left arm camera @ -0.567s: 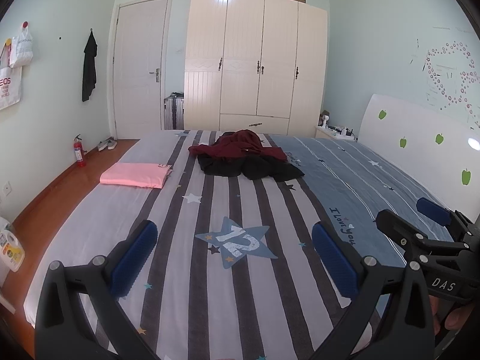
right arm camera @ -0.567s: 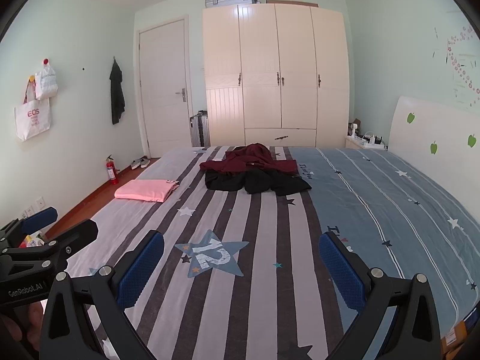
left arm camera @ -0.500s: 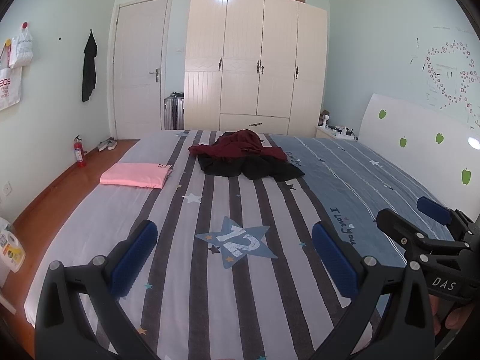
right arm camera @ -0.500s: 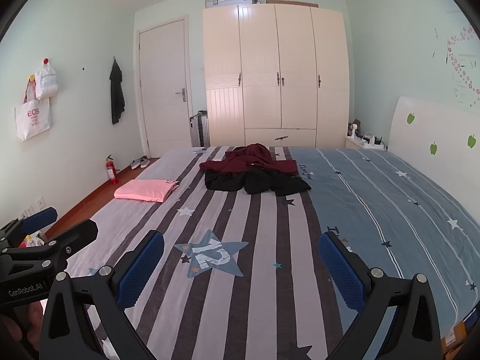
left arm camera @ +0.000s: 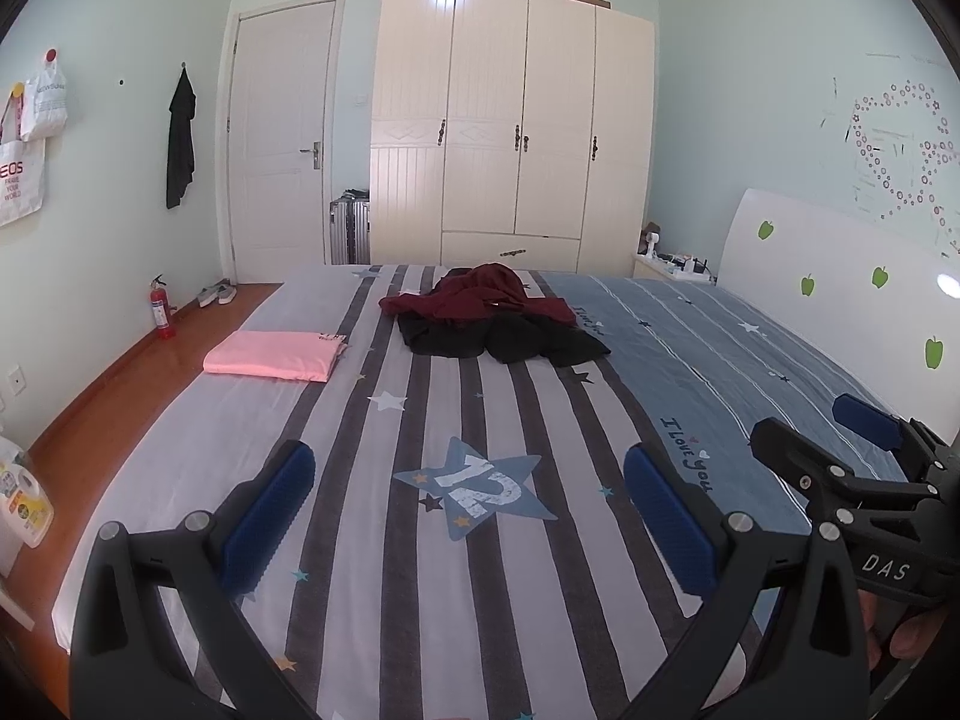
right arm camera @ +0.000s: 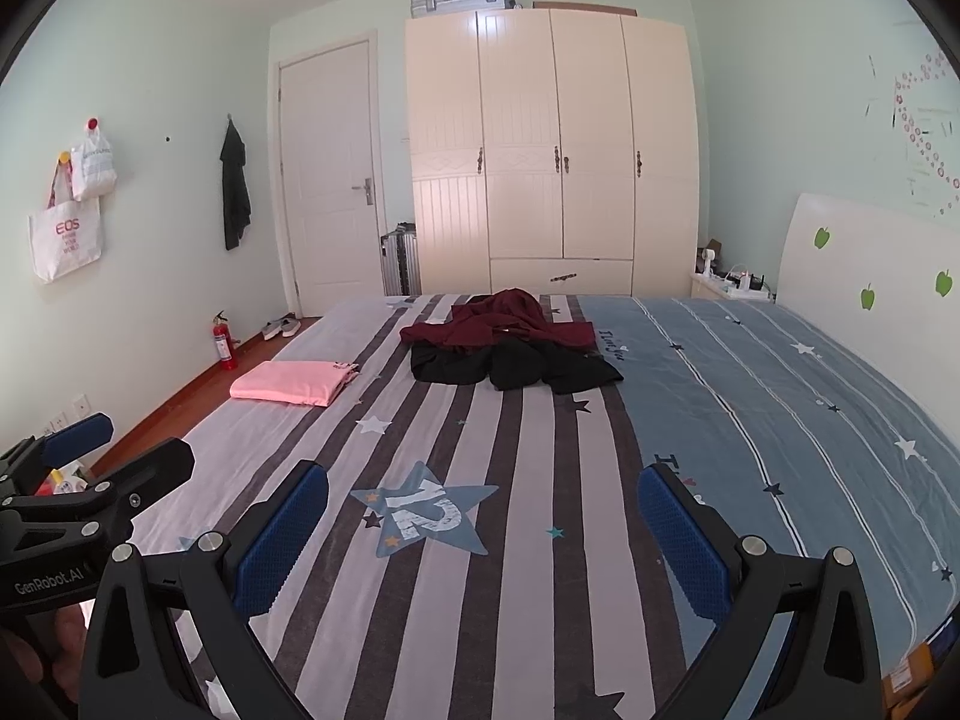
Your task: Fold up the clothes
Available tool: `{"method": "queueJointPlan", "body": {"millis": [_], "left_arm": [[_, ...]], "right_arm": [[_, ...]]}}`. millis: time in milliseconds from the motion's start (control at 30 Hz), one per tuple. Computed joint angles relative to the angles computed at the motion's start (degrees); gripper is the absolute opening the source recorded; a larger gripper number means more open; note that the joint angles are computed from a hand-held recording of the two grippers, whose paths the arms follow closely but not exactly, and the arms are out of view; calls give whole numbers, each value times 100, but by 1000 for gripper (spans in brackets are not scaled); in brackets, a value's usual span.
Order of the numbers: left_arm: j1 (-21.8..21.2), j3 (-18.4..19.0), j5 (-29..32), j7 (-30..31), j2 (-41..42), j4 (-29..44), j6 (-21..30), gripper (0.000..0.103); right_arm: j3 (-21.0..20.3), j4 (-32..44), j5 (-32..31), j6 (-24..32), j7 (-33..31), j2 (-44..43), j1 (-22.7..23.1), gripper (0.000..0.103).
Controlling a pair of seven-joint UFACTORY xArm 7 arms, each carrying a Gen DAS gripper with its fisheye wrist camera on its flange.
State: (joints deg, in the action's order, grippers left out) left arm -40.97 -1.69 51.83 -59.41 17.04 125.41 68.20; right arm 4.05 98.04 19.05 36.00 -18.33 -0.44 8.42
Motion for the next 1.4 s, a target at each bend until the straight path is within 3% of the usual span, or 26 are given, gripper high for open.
{"method": "queueJointPlan", "body": {"millis": [1400], "left_arm": [[-3, 5, 47, -44, -10, 19, 72, 102]], "right_arm": [[-21, -139, 152, -20, -66, -111, 28, 102]]}}
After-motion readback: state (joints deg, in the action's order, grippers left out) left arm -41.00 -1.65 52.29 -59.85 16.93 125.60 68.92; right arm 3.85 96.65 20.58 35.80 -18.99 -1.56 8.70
